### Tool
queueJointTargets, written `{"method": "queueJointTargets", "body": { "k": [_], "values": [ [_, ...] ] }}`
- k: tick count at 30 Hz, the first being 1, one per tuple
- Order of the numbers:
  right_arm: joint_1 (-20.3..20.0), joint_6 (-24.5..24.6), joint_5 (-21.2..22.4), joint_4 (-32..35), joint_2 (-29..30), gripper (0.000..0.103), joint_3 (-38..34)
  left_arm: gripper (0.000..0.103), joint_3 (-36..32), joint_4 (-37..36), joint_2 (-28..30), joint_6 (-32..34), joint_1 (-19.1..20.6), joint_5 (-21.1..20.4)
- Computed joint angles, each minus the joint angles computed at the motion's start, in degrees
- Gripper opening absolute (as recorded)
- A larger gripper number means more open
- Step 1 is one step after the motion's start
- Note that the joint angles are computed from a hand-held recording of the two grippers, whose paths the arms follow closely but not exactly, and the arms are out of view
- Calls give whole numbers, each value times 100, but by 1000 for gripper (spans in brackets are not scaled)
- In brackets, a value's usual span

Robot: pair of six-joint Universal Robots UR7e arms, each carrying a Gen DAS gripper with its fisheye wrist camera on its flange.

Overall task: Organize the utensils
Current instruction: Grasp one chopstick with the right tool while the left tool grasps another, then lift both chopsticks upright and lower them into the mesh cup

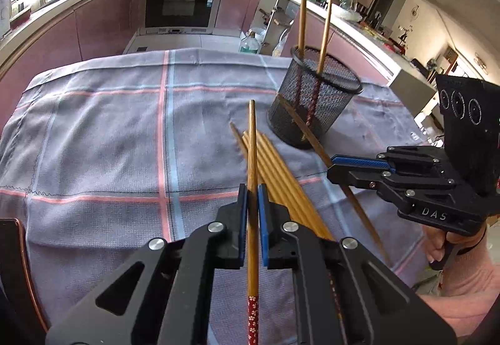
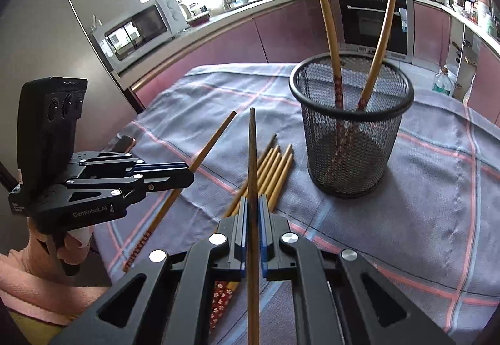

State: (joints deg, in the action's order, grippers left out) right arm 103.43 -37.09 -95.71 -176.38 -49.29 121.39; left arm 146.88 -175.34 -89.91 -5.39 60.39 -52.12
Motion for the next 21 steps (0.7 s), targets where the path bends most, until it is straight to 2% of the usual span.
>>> {"method": "queueJointTargets", "body": {
  "k": [10, 21],
  "values": [
    [46, -46, 604, -452, -452, 5, 231, 7, -5, -182, -499, -9, -265, -527],
    [39, -28, 896, -953, -739, 5, 284, 7, -60, -417, -881, 120, -821, -465]
  ]
}}
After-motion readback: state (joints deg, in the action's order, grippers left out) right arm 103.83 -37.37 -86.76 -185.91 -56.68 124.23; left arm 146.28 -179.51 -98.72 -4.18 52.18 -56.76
